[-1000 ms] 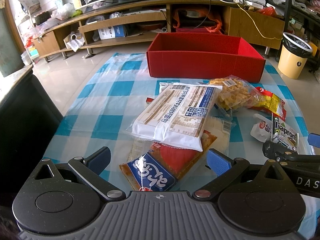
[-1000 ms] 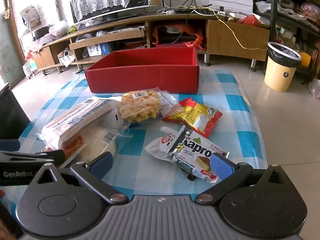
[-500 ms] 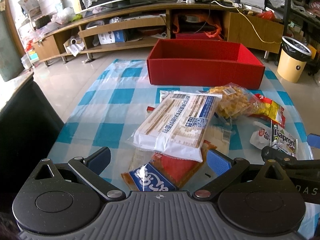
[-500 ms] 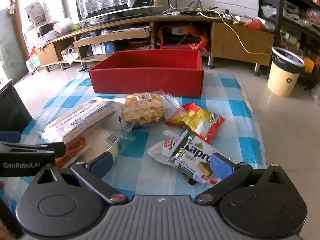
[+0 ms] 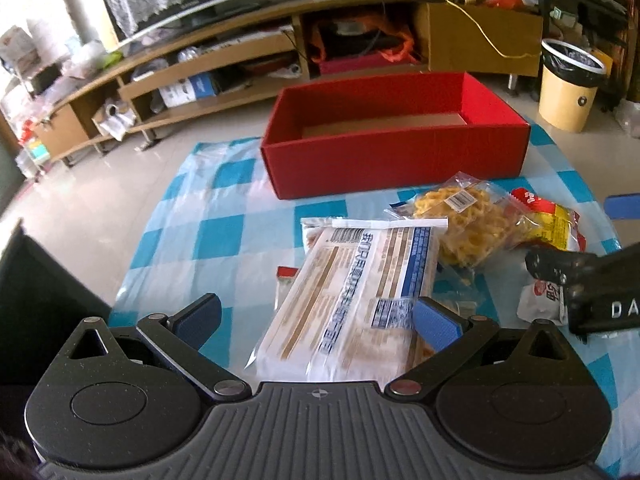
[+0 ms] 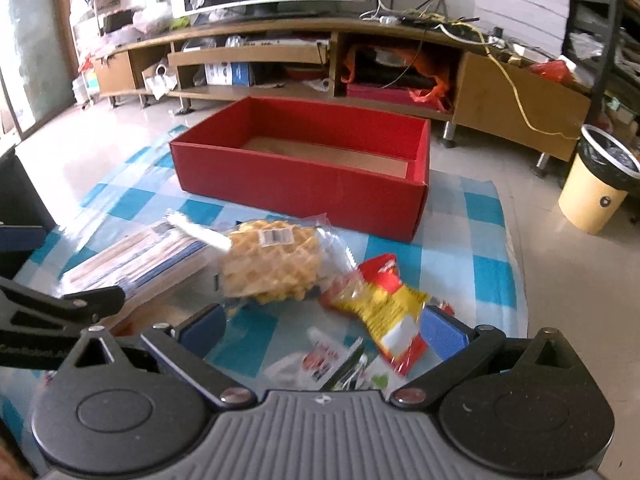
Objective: Organize snacks
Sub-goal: 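Move left tool to the white bread package while right tool approaches the Kaprons wafer pack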
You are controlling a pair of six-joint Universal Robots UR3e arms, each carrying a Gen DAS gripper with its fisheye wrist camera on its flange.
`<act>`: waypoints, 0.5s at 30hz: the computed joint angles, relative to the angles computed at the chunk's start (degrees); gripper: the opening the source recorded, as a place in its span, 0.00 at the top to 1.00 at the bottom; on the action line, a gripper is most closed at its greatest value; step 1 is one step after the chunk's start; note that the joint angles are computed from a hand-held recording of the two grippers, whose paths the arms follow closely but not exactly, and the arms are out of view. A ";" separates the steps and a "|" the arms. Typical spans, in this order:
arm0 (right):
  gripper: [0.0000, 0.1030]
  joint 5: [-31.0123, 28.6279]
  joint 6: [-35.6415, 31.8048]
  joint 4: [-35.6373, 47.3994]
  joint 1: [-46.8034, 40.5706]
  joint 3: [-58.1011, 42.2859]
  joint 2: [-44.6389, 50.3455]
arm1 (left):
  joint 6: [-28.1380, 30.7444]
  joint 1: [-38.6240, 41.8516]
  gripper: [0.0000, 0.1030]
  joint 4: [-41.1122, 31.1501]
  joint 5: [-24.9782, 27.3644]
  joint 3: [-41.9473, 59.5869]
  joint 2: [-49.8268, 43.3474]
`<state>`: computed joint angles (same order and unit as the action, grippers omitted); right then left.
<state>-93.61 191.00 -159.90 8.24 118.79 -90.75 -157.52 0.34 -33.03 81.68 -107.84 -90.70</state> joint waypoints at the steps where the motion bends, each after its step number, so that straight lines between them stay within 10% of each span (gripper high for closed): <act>1: 0.02 0.97 -0.57 0.78 -1.06 -0.73 0.55 | 0.19 -0.25 0.00 0.49 -0.03 0.96 -1.08; 15: 0.02 11.60 -8.27 11.56 -15.66 2.70 -5.47 | 6.06 -1.68 0.04 -11.57 -2.44 15.07 -12.35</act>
<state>-82.01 182.73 -148.34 -7.41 121.48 -96.22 -151.45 -1.33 -44.61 79.24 -92.77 -103.05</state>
